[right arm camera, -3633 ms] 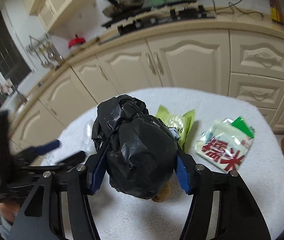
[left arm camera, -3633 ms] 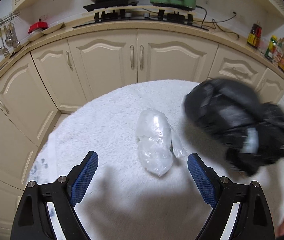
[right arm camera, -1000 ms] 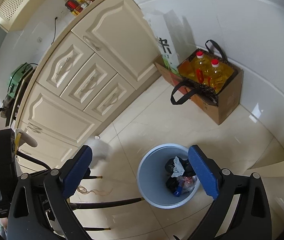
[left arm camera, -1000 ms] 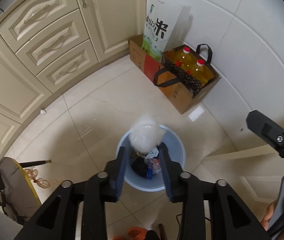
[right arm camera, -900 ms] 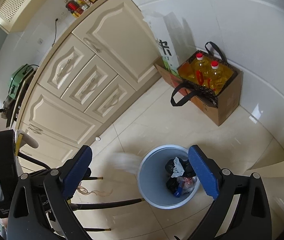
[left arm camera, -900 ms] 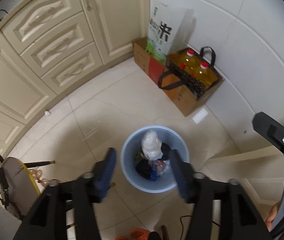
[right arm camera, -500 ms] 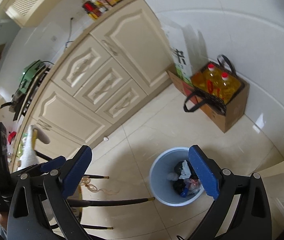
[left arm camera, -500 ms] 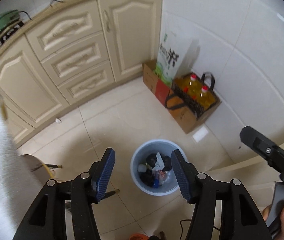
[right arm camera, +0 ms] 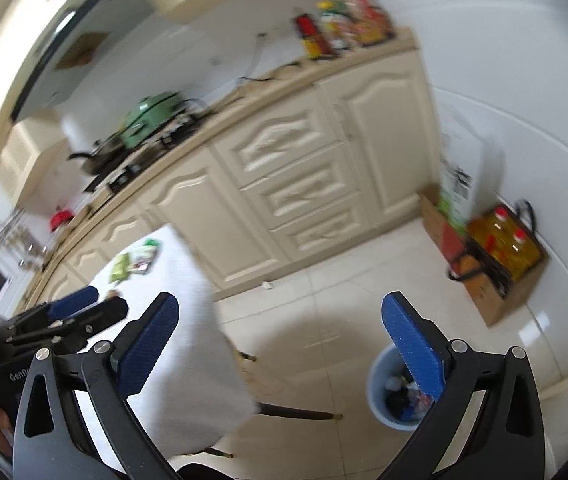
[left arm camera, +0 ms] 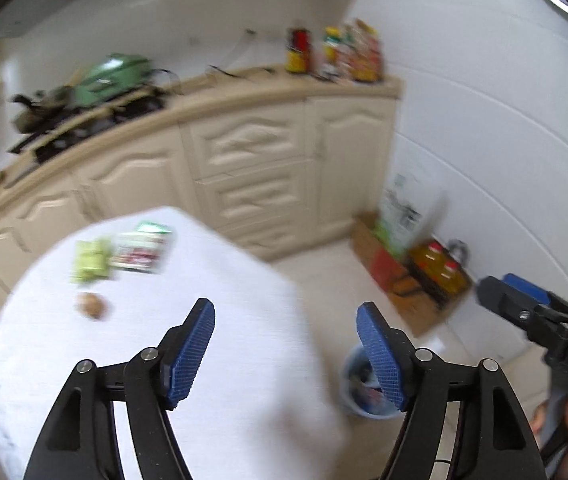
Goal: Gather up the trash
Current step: 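Grasp the brown bread lump with the left tool while the right tool reaches the white rice bag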
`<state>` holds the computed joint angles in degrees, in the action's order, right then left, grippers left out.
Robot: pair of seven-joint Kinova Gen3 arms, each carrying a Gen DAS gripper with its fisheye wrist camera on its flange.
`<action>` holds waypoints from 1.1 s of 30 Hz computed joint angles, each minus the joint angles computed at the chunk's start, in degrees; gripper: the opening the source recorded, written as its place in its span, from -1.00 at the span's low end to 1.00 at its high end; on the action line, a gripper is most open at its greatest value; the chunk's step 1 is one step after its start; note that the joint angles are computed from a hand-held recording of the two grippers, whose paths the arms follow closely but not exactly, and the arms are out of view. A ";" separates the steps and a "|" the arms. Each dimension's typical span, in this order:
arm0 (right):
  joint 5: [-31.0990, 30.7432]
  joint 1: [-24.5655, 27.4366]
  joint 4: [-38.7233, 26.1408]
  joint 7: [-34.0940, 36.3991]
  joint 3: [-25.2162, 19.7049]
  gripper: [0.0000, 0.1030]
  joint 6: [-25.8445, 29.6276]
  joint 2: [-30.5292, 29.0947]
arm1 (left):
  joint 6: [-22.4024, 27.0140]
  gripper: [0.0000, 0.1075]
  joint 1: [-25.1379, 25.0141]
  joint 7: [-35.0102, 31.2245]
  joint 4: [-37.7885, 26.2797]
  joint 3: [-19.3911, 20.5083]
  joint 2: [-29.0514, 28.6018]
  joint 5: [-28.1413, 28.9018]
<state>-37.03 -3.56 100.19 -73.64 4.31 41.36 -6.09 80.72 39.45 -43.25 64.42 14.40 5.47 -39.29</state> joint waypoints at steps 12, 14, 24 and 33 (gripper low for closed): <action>18.24 -10.38 -15.06 -16.78 -10.66 1.00 0.89 11.12 | -2.12 0.30 -17.27 -3.21 16.89 -8.21 -13.75 11.09; 20.77 -11.86 -18.02 -18.56 -11.24 1.00 2.04 13.90 | -3.84 0.29 -19.58 -4.43 18.25 -9.76 -14.27 14.51; 30.91 -19.36 -37.72 -24.48 -11.24 1.00 12.16 29.37 | -11.59 0.17 -28.75 -13.63 21.88 -11.98 -12.61 24.04; 33.90 -24.09 -60.14 -23.99 -10.17 1.00 23.93 43.78 | -14.44 -0.32 -35.83 -16.75 20.96 -10.21 -10.96 27.26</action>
